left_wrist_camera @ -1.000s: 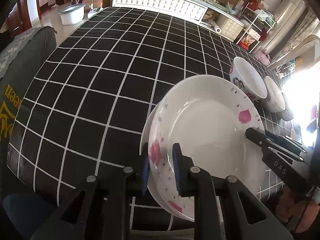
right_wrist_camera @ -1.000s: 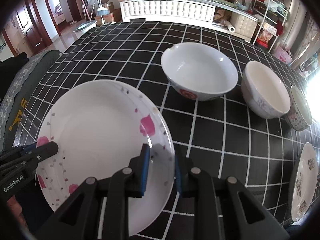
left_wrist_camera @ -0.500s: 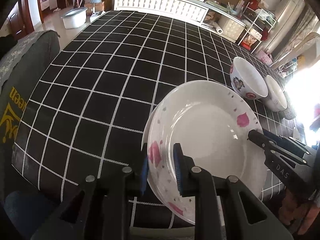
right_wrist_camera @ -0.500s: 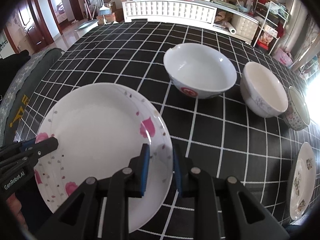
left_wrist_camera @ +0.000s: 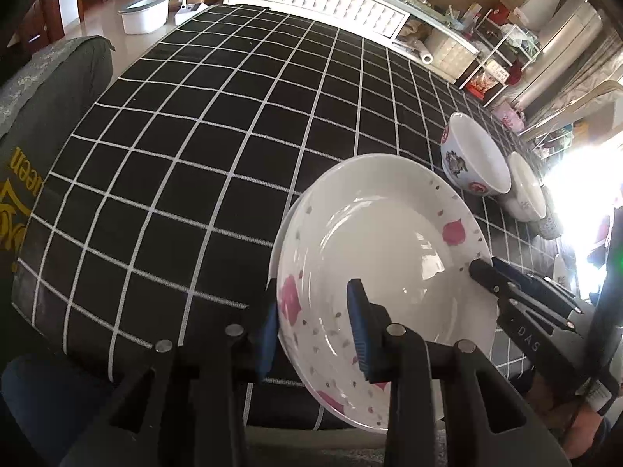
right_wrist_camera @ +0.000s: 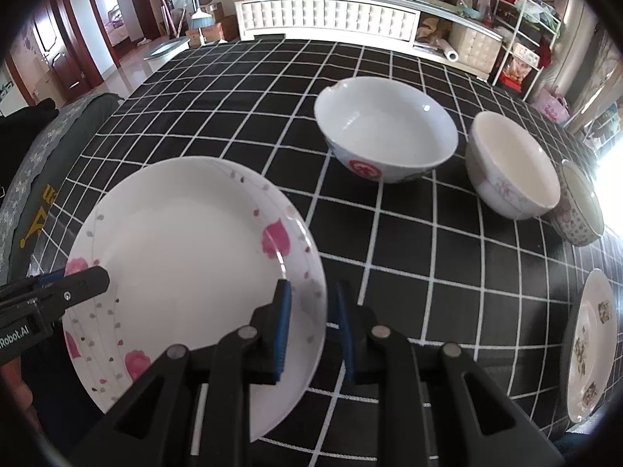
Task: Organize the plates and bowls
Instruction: 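Open the left gripper and withdraw from the stacked plates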
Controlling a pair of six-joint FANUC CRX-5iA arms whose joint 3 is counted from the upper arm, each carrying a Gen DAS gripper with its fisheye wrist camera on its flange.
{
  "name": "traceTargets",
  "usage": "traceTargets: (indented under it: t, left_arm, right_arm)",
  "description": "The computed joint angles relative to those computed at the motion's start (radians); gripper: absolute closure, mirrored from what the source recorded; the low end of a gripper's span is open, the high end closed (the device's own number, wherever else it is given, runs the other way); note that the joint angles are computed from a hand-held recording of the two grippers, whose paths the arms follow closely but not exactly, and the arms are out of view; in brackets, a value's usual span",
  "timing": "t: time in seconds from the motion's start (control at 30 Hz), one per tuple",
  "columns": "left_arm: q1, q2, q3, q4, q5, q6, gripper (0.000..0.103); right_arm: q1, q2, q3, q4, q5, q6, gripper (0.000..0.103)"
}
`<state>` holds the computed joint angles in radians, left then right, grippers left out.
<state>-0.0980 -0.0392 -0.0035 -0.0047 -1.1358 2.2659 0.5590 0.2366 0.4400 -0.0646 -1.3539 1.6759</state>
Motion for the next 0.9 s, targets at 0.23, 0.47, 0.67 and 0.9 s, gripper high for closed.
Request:
traceTargets:
  t: [0.23, 0.47, 0.67, 0.9]
  left_arm:
    - [-0.036, 0.009, 0.046, -0.072, -0.064, 0.054, 0.068]
    - [-0.083, -0.009, 0.082, -0.137, -0.074, 0.076, 0.067]
    - [-0.158, 0.003, 0.155, -0.196, -0.095, 0.096, 0.064]
    - [-0.259, 0.048, 0.273, -0.273, -0.134, 0.113, 0.062]
  right_arm:
    - [-0.004, -0.012, -0.013, -0.009, -0.009, 0.012, 0.074]
    - [-0.020, -0.034, -0.002, -0.034, -0.016, 0.016, 0.074]
    - [-0.048, -0.078, 0.002, -0.063, -0.012, 0.022, 0.063]
    - [-0.104, -0.139, -0.003, -0.072, 0.011, 0.040, 0.048]
